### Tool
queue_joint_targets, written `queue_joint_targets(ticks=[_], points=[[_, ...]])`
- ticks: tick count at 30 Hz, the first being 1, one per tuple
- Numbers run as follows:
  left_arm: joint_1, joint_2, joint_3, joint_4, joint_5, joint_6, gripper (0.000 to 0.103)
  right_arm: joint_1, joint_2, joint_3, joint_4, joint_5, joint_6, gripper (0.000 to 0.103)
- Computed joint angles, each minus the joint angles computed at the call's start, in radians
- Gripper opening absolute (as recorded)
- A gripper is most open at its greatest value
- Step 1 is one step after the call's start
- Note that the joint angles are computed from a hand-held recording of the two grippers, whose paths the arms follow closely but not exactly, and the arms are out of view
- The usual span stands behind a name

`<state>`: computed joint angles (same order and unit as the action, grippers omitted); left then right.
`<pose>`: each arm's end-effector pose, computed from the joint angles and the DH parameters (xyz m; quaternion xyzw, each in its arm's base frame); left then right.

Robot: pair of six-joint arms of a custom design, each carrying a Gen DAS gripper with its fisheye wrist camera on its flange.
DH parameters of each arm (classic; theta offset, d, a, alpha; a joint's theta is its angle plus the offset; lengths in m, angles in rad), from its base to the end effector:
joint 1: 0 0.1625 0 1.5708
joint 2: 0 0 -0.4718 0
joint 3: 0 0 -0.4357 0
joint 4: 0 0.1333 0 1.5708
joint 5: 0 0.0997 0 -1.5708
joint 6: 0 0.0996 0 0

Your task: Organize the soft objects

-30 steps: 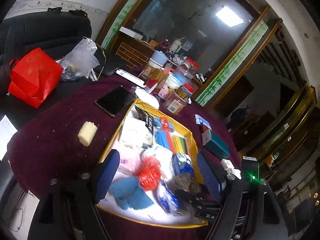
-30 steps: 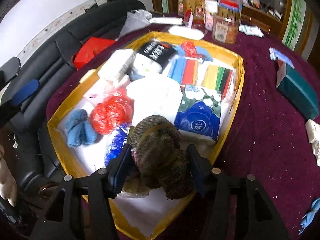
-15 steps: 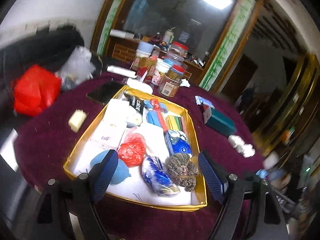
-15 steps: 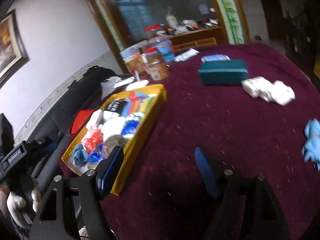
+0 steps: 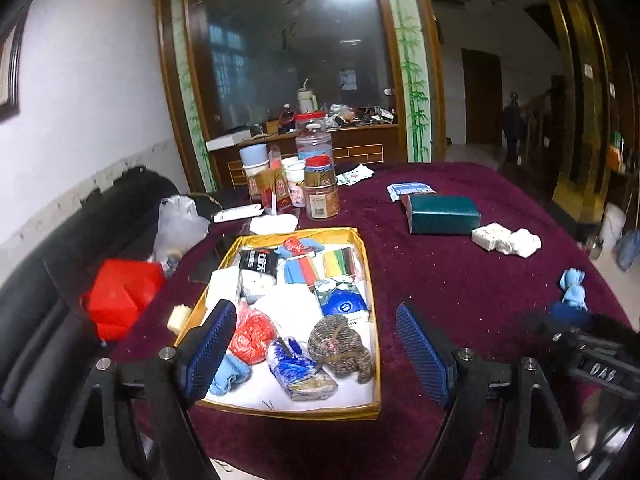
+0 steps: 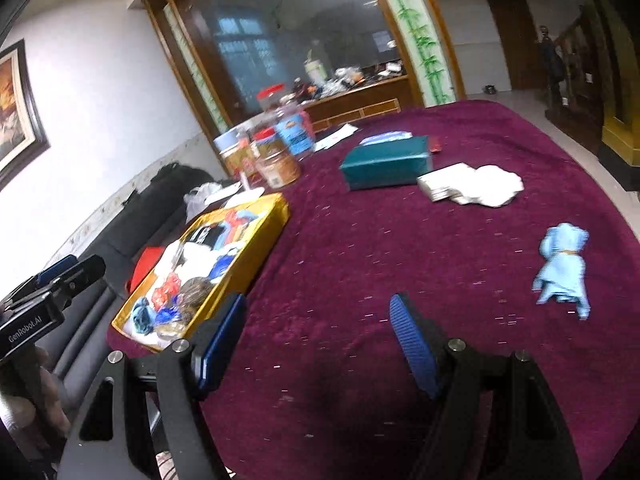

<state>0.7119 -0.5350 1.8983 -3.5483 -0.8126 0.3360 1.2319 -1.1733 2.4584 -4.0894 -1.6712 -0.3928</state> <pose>-0.3367 -0.5570 -0.0250 0.4056 0.7951 -0.3625 0.2682 -0.0273 -0.4484 0.2408 -0.0071 -0.8152 0.5248 0.2449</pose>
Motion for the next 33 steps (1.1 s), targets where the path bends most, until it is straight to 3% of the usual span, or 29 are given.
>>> queue_joint_targets(ticks=[10, 21, 23, 26, 28, 32, 33], points=[[-0.066, 0.058, -0.036, 0.032, 0.044, 0.050, 0.085, -0.132, -0.115, 0.091, -0.088, 0.095, 0.055, 0.074], [-0.098, 0.080, -0.064, 0.087, 0.016, 0.066, 0.085, -0.247, -0.283, 0.169, -0.096, 0.180, 0.104, 0.075], [-0.097, 0.042, -0.058, 0.148, -0.060, 0.033, 0.085, -0.263, -0.357, 0.182, -0.063, 0.196, 0.107, 0.075], [-0.090, -0.048, -0.051, 0.232, -0.268, -0.018, 0.085, -0.280, -0.514, 0.212, -0.005, 0.219, 0.104, 0.075], [-0.078, -0.109, -0.065, 0.300, -0.419, -0.065, 0.085, -0.257, -0.627, 0.223, 0.039, 0.194, 0.085, 0.075], [-0.088, -0.161, -0.093, 0.305, -0.520, -0.092, 0.085, -0.206, -0.822, 0.231, 0.145, 0.178, 0.054, 0.081], [-0.093, -0.169, -0.099, 0.294, -0.539, -0.094, 0.085, -0.167, -0.848, 0.225, 0.154, 0.142, 0.034, 0.081]])
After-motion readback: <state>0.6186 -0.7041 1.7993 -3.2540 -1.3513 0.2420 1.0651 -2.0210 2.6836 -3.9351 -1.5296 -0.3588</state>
